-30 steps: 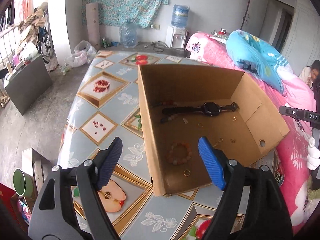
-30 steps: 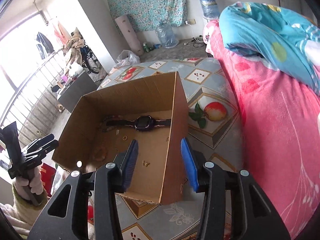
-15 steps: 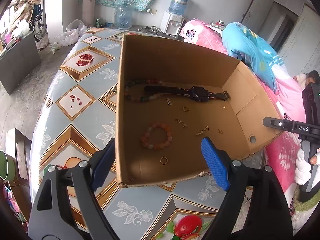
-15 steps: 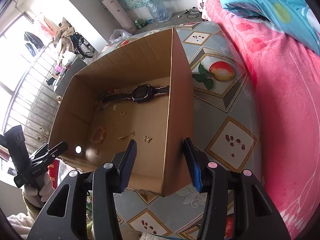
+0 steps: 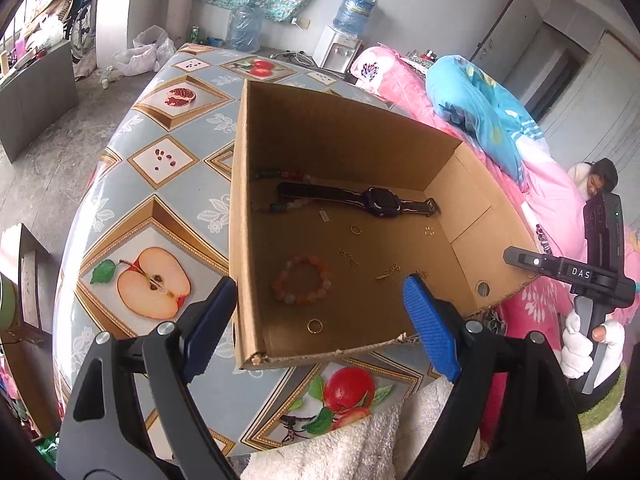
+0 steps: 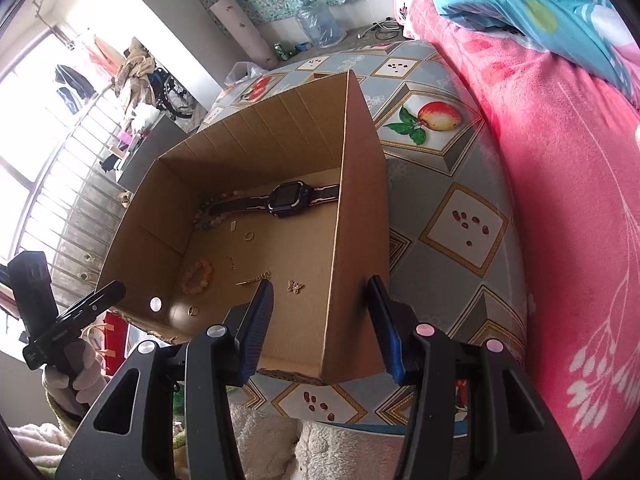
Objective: Organize jewelry
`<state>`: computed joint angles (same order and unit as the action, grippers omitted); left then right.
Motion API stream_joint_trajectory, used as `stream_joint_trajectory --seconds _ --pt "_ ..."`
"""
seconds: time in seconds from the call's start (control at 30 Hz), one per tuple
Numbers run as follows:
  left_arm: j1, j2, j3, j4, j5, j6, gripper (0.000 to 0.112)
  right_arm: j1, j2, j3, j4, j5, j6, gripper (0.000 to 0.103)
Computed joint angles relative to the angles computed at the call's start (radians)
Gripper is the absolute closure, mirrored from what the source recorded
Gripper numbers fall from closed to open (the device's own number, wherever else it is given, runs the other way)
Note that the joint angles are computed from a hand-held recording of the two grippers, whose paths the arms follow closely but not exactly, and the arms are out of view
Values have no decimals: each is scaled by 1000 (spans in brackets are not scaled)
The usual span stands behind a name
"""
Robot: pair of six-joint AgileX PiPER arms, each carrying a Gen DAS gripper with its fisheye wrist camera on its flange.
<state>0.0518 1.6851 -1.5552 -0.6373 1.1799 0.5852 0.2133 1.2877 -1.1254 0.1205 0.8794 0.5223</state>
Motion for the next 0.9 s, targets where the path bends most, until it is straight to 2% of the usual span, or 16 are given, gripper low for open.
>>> stream_joint_trajectory --seconds 0.1,0.17,0.27,0.37,0.53,0.6,0.67,0.73,0.9 --pt "-5 -43 91 10 -36 41 32 38 -31 59 -57 -34 67 55" --pt "-10 -93 155 17 -96 75 32 62 -64 87 -87 -53 117 55" --pt "-30 -195 257 57 -235 63 30 146 -140 123 -222 -66 280 55" --pt "-34 -286 335 69 -334 58 26 329 -196 131 -476 17 556 53" --pt "-89 -398 422 205 -442 -22 19 663 -210 135 -754 213 881 39" --pt "-121 -428 442 298 -452 -96 19 766 -179 128 -805 271 956 30" --pt "-141 -440 449 351 -432 -152 19 829 -135 117 -825 292 999 28" --pt "-150 -436 456 348 -411 -165 19 844 -81 100 -817 279 999 25" --pt "-238 -408 475 483 -408 -328 19 830 32 45 -782 272 999 24"
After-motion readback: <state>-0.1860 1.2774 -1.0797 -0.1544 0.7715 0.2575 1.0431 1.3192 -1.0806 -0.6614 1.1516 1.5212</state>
